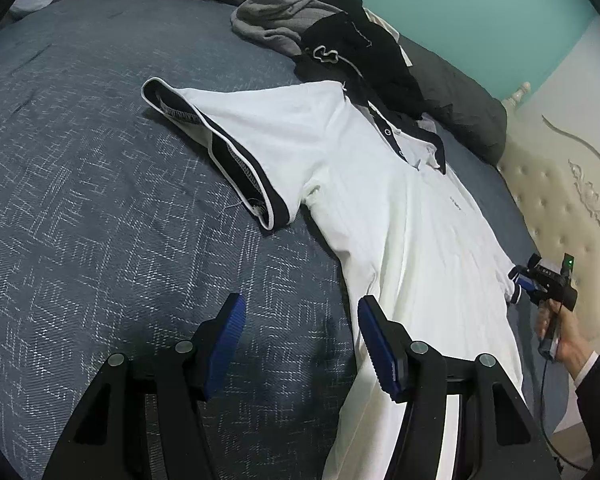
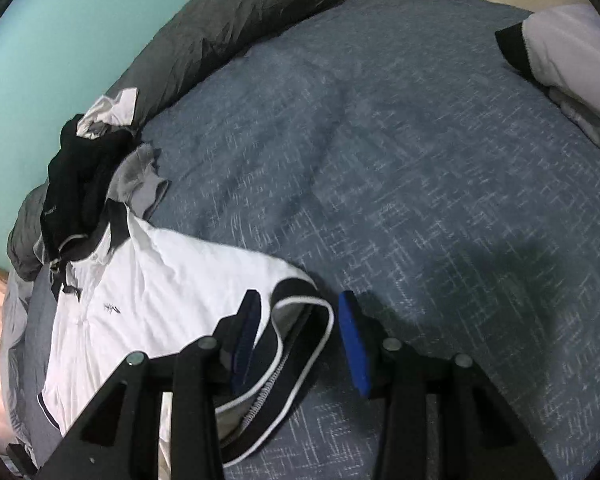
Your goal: Fold clothes
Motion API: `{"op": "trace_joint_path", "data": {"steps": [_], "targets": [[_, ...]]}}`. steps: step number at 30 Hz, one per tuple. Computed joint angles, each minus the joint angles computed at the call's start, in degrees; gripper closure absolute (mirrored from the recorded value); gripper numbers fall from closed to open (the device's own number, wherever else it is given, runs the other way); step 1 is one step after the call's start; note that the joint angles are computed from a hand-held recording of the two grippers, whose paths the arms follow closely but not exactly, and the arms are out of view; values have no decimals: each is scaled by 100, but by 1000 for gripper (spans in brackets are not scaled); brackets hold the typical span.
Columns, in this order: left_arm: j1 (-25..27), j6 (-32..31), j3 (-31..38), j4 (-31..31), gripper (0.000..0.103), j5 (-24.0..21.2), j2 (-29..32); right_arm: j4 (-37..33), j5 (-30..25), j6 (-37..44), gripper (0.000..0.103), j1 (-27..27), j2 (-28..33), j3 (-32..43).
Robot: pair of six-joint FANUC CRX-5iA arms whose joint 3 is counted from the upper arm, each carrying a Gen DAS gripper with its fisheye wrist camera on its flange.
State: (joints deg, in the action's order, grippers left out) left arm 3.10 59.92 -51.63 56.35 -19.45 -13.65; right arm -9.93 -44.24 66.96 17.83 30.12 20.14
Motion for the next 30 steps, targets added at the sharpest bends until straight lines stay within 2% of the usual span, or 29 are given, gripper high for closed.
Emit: {"op": "trace_joint_path", "data": {"steps": [2, 6, 7, 13, 15, 17, 19, 21, 23, 25, 30], "targets": [[-2, 14, 5, -16, 41, 0, 12, 127, 36, 22, 99, 28, -52, -115], [-2, 37, 11, -51, 41, -1, 27, 354, 1022, -215, 101, -12, -518, -898], [-4, 29, 16, -50, 40, -1, 35, 317, 1053, -252, 101, -58, -536, -928], [-63, -38, 77, 3, 40, 24, 128, 13, 788, -105, 101, -233, -406, -705], [-73, 5, 125, -44, 40, 26, 178, -448, 449, 282, 99, -324, -215, -341], [-70, -22, 127, -28, 41, 9, 188, -538, 115, 348, 99, -339, -44, -54], [-58, -71, 116, 12, 40, -2, 184, -217, 311, 165, 91, -265, -99, -165], [-40, -128, 99, 57, 40, -7, 173, 395, 847, -317, 65, -156, -281, -522], [-33, -134, 105, 49, 40, -9, 176, 733, 1255, -619, 64, -114, -391, -700], [-26, -142, 109, 45, 40, -10, 177, 414, 1041, -124, 64, -123, -239, -286], [-38, -167, 113, 41, 40, 28, 190, 2, -449, 1214, 64, 148, 674, 1477]]}}
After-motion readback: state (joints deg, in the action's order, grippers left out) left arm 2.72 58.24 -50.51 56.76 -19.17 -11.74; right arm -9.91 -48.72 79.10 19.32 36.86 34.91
